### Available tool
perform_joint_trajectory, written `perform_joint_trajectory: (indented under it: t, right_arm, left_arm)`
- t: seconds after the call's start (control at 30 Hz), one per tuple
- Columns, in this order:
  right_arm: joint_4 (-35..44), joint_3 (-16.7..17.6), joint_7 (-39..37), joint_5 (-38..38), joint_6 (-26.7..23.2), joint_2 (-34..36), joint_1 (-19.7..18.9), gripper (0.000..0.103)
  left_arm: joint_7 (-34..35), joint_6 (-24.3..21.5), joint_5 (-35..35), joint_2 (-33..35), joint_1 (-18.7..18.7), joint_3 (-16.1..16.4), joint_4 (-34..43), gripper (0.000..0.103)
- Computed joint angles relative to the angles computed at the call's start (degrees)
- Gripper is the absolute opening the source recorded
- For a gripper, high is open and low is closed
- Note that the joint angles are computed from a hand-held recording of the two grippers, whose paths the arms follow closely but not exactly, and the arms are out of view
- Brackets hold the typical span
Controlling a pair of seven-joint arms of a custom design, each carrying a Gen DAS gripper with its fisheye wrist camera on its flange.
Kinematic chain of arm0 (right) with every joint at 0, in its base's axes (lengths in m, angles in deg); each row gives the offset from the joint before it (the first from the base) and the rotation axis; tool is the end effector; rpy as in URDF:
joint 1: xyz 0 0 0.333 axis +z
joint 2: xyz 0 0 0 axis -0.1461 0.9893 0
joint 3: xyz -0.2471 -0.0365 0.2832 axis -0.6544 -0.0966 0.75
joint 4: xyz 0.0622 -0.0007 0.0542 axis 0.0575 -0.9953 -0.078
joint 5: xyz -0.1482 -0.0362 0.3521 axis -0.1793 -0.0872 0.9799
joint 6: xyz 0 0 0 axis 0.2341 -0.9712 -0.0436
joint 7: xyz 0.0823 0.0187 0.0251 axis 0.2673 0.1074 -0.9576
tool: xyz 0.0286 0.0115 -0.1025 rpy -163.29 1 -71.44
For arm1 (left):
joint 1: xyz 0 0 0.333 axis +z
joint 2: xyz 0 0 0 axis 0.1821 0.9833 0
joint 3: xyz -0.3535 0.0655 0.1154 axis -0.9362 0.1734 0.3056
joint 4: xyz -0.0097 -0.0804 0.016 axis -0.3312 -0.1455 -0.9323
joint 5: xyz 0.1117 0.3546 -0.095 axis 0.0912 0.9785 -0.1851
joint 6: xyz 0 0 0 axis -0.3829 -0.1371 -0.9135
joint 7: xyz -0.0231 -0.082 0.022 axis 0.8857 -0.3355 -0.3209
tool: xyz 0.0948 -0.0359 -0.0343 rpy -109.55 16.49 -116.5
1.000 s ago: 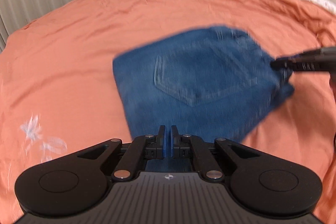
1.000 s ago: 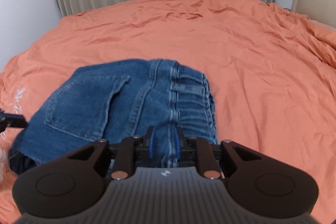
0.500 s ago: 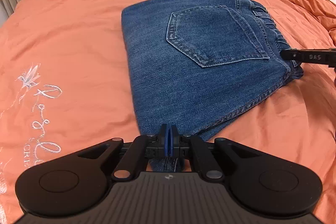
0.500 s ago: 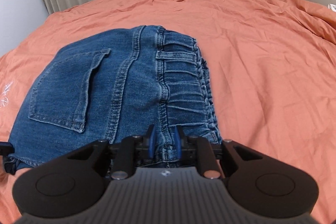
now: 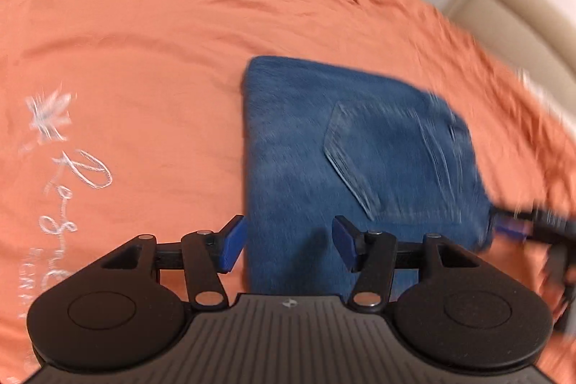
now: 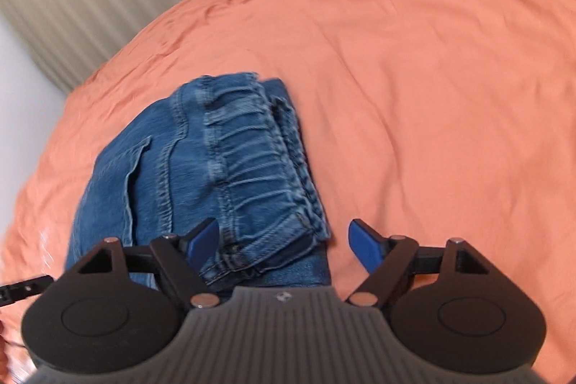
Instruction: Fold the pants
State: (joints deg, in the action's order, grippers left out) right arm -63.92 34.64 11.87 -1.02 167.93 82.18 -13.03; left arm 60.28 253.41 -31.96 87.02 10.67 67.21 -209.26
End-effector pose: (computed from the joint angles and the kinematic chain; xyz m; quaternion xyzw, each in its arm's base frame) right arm 0.7377 0.2035 0.3664 -0.6233 0.6820 -0.0321 0.3812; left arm 0.6227 -0.0729 0.4322 -0.7463 0.5713 -0.3224 0.1125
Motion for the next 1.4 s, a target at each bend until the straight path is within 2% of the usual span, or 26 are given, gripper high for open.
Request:
perform_joint_trajectory:
  t: [0.13, 0.23, 0.27, 0.33, 0.43, 0.53, 0.57, 0.6, 0.63, 0.67, 0.8, 0.97, 1.2, 1.3, 1.4]
  right_arm:
    - [1.4, 10.4, -2.6, 4.7, 0.4, 5.6, -7.5, 0.076]
    - [2.2, 15.0, -3.8, 5.8, 1.4, 9.3, -10.4, 0.077]
    - [2.5, 15.8, -4.3, 5.4, 1.3, 10.0, -10.9, 0.076]
    - [3.7, 16.8, -5.5, 4.7, 0.5, 11.5, -11.4, 0.063]
    - [4.4, 18.3, -6.4, 4.7, 1.3, 13.2, -11.9, 0.055]
    - [3.9, 20.2, -6.4, 4.2, 2.8, 14.4, -13.1, 0.044]
    - [3.6, 20.8, -6.4, 3.7, 3.2, 14.6, -13.6, 0.042]
    - [2.9, 21.0, -6.1, 3.2, 3.6, 14.4, -13.9, 0.037]
    - [2.7, 20.8, -5.5, 2.6, 3.6, 14.0, -13.9, 0.031]
    - [2.5, 20.4, -4.9, 2.0, 3.6, 13.4, -13.7, 0.029]
    - [2.3, 18.9, -4.1, -0.6, 3.0, 10.4, -12.8, 0.022]
    - [2.2, 20.0, -5.0, -1.6, 2.4, 7.1, -12.7, 0.021]
    - [-0.9, 29.7, -8.4, -1.9, 4.1, 6.7, -15.1, 0.020]
    - [-2.2, 33.7, -7.9, -3.4, 6.2, 8.0, -14.4, 0.020]
    - [-3.7, 36.2, -6.0, -5.3, 9.2, 9.0, -12.6, 0.020]
  left_arm:
    - [12.6, -0.3, -19.3, 5.1, 12.8, -13.4, 4.3, 0.066]
    - [22.5, -0.5, -31.4, 8.7, 18.1, -19.4, 7.2, 0.066]
    - [25.5, -0.5, -34.6, 9.7, 19.2, -20.8, 8.1, 0.066]
    - [30.3, -1.3, -40.2, 11.3, 20.7, -22.5, 9.7, 0.066]
    - [35.0, -2.6, -45.8, 12.9, 21.2, -23.0, 11.5, 0.062]
    - [36.3, -4.3, -48.7, 13.3, 20.4, -21.6, 12.6, 0.046]
    - [35.8, -4.7, -48.5, 13.1, 19.7, -20.7, 12.6, 0.035]
    - [34.8, -5.1, -47.5, 12.8, 18.7, -19.4, 12.5, 0.030]
    - [33.6, -5.3, -46.1, 12.2, 17.5, -18.1, 12.4, 0.019]
    - [32.4, -5.5, -44.3, 11.5, 16.2, -16.5, 12.2, 0.012]
    - [24.6, -7.0, -30.6, 7.7, 8.1, -7.4, 12.0, 0.007]
    - [14.6, -11.1, -14.1, 2.9, 2.3, 0.5, 12.8, 0.007]
    - [5.8, -20.4, 4.7, -8.1, 2.7, 6.9, 9.5, 0.007]
    - [3.1, -23.7, 11.2, -13.8, 4.2, 8.4, 6.9, 0.007]
    - [1.3, -27.0, 16.1, -18.9, 6.4, 9.3, 4.5, 0.007]
